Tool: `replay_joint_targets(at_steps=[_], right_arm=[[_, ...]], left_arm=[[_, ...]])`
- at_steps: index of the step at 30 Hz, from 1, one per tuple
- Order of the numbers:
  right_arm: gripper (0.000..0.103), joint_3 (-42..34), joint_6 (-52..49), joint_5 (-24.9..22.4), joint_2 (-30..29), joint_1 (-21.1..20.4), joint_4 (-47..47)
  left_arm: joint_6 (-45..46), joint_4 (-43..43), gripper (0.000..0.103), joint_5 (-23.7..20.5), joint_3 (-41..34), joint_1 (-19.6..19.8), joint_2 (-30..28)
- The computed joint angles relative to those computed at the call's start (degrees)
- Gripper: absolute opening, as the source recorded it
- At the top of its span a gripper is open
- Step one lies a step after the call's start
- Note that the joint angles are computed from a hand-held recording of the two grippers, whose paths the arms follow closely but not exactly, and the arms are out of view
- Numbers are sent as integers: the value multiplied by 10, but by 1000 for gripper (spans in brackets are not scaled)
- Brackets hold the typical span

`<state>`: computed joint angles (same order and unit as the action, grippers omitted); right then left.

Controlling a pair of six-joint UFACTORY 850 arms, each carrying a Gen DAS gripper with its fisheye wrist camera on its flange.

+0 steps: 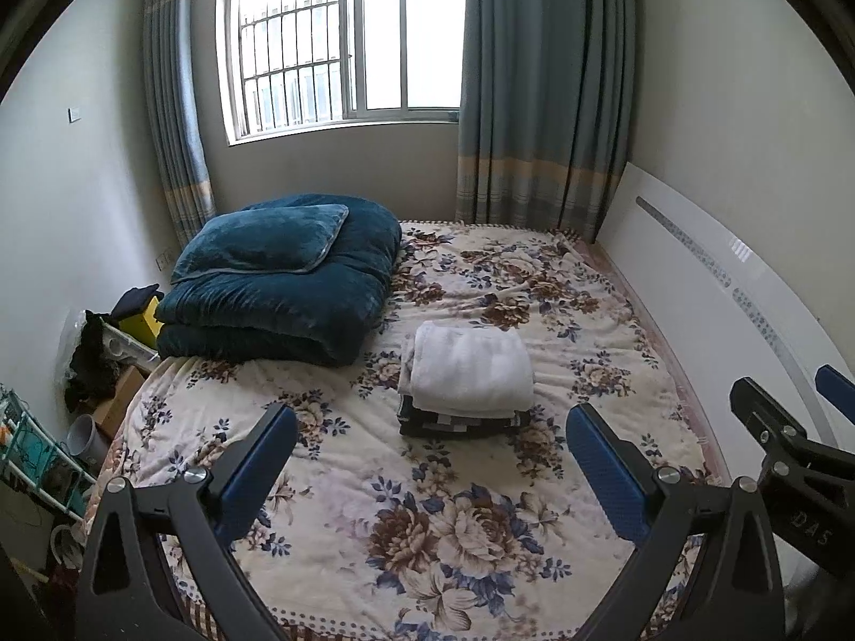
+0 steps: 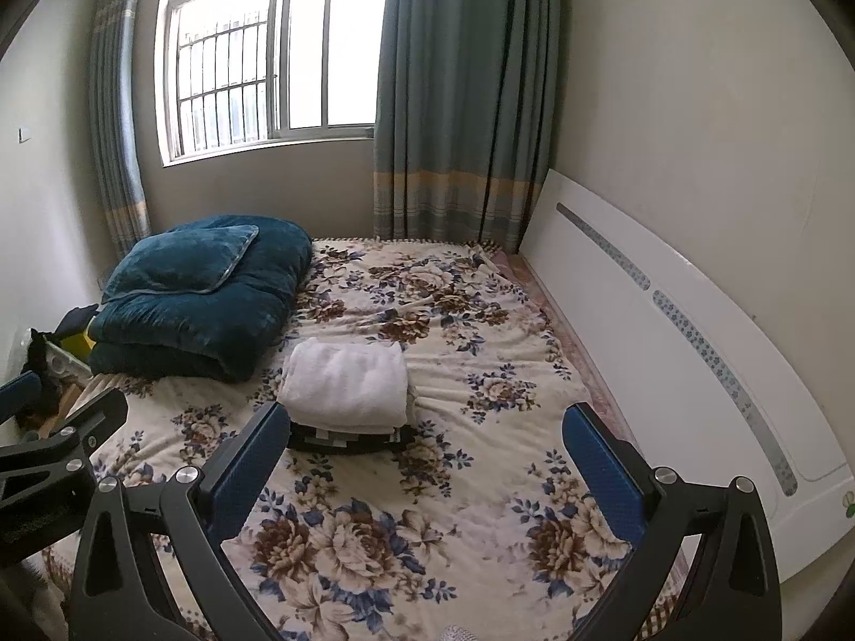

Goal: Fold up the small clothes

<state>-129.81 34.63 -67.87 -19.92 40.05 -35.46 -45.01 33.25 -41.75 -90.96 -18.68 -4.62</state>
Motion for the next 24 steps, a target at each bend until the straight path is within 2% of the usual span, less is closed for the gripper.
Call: replay_joint_targets(at_steps=[24], right_arm=[[103, -9, 1, 9, -2, 3, 6]], left_arm=[[-20, 22, 103, -25, -20, -10, -3]])
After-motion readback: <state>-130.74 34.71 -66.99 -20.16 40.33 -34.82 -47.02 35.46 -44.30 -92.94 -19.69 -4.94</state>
